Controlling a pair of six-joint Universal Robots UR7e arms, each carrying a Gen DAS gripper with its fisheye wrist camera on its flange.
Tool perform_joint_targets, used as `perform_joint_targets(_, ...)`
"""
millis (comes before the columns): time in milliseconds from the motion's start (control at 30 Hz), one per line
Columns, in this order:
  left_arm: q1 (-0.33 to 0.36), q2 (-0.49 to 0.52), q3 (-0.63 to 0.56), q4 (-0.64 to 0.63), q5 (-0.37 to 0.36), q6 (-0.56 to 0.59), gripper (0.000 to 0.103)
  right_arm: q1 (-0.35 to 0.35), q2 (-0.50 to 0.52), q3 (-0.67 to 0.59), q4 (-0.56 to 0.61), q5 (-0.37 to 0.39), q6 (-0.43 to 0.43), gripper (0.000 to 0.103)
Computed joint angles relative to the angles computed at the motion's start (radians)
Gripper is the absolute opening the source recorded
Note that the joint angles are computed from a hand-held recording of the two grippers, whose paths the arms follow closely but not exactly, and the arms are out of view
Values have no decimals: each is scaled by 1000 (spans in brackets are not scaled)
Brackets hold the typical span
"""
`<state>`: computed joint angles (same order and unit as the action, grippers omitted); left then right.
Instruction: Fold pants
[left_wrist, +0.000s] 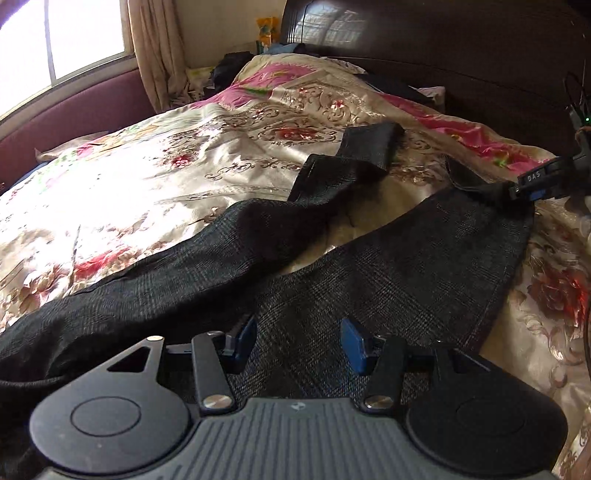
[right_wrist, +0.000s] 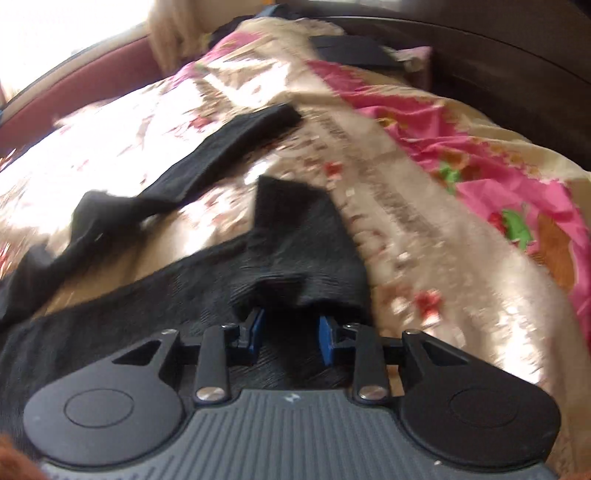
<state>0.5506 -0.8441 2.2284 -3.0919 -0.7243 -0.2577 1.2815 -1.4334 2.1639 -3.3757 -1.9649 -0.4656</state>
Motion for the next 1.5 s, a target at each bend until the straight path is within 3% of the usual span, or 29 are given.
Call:
perform_joint_targets(67, 27, 16, -33, -14, -19, 27, 65, -33, -40, 4, 2, 34, 174, 19)
perform_joint_targets(100, 35, 17, -43, -13, -19, 29, 65, -34, -44, 17, -36, 8, 228, 20)
perform_joint_targets(167, 44, 14, -54, 10, -2, 21, 65, 0, -10, 26, -137, -106, 228, 30)
perform_joint_targets(300, 59, -28, -68, 133, 10, -48, 65, 33, -4, 27, -115, -141, 270, 31)
perform_joint_targets(400, 60, -65, -80, 246, 41, -99, 65, 91, 37, -14, -61, -143, 155, 31)
perform_joint_targets(433, 61, -75, -84, 271, 50, -112, 65, 109, 51, -42, 9, -120, 125, 31)
perform_joint_targets(567, 70, -101, -112, 388, 92, -165, 65, 157, 135, -183, 231, -77, 110, 33)
perform_joint_targets(700, 83, -145, -110, 436, 126, -114, 65, 213, 207, -310, 447, -49, 110, 36)
perform_joint_targets(833, 121, -228, -77, 438, 160, -20, 65, 305, 295, -366, 518, -57, -104, 35)
perform_joint_targets(1000, 219, -348, -68, 474, 176, 118, 65, 387, 424, -474, 709, -64, -252, 36)
perform_joint_targets(1133, 308, -410, -94, 519, 194, 224, 65, 432, 526, -561, 832, -96, -432, 36)
perform_joint_targets(1200, 356, -427, -119, 539, 171, 237, 65, 446, 577, -627, 924, -99, -496, 37)
perform_joint_targets(1267, 406, -442, -153, 583, 97, 245, 65, 459, 626, -700, 1033, -119, -517, 43)
perform_joint_targets(1367, 464, -438, -195, 632, 12, 281, 65, 472, 686, -778, 1129, -153, -543, 43)
perform_joint_targets(1500, 518, -428, -248, 725, -29, 306, 66, 467, 742, -865, 1235, -169, -491, 43)
